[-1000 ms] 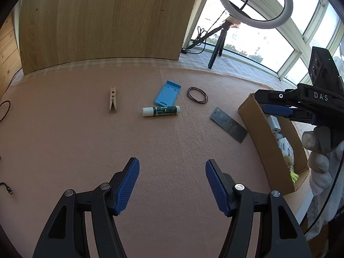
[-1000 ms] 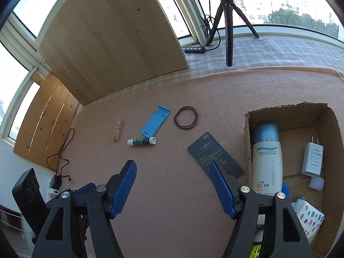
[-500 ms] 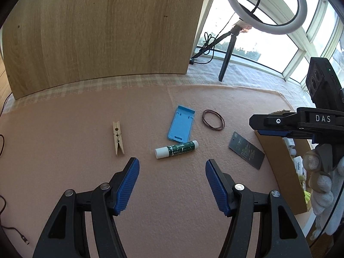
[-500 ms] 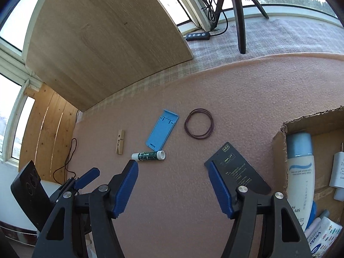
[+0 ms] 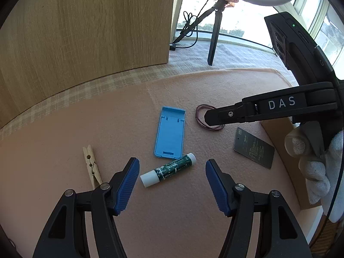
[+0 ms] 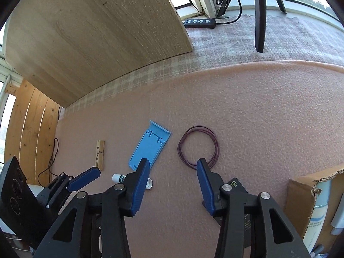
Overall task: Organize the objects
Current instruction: 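Grasp the green glue stick with the left gripper while the right gripper grasps the dark rubber band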
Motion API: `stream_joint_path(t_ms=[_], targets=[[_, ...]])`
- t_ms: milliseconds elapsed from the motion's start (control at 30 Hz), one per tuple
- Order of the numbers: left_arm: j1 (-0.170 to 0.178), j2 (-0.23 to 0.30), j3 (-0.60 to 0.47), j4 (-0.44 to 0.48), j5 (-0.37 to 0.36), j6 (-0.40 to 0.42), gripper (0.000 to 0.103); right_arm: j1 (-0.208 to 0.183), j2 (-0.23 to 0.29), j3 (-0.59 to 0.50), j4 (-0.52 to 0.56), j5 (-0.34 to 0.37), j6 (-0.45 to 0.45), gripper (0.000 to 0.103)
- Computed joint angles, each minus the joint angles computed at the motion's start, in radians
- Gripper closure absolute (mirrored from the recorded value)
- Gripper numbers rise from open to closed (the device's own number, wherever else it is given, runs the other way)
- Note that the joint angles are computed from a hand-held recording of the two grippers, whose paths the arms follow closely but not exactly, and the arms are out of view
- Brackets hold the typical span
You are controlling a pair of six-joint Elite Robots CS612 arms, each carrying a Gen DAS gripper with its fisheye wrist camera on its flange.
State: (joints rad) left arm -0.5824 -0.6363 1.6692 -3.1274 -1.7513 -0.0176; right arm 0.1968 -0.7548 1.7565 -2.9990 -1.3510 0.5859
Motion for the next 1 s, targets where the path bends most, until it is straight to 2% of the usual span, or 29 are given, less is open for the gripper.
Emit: stream_joint_path(t_ms=[367, 467, 500, 633, 667, 733, 867, 1000], targets=[[-0.013, 0.024, -0.027, 0.070, 0.017, 0.086, 0.036, 0.008, 0.030, -0.039, 0.048, -0.035, -0.032, 0.066], [-0.016, 0.024, -0.030, 0.099, 0.018, 0.096, 0.052, 0.011, 0.030, -0.046, 0.067, -0.046, -0.047, 0.066], [-0.016, 0.023, -0.030, 0.112, 0.014, 0.103, 0.062, 0.013, 0.031, -0.049, 0.074, -0.051, -0.053, 0.066], [-0.029, 0.011, -0.011, 0.122, 0.029, 0.142, 0.074, 0.018, 0.029, -0.052, 0.090, -0.063, -0.074, 0.066], [-0.031, 0.008, -0.007, 0.123, 0.033, 0.141, 0.076, 0.019, 0.029, -0.052, 0.092, -0.066, -0.081, 0.066], [-0.031, 0.005, -0.002, 0.126, 0.036, 0.118, 0.087, 0.023, 0.028, -0.056, 0.106, -0.077, -0.101, 0.066], [-0.021, 0.001, 0.011, 0.116, 0.011, 0.043, 0.087, 0.042, 0.027, -0.076, 0.165, -0.137, -0.181, 0.069], [-0.018, -0.005, 0.035, 0.089, 0.002, -0.001, 0.087, 0.065, 0.028, -0.097, 0.225, -0.233, -0.269, 0.085]])
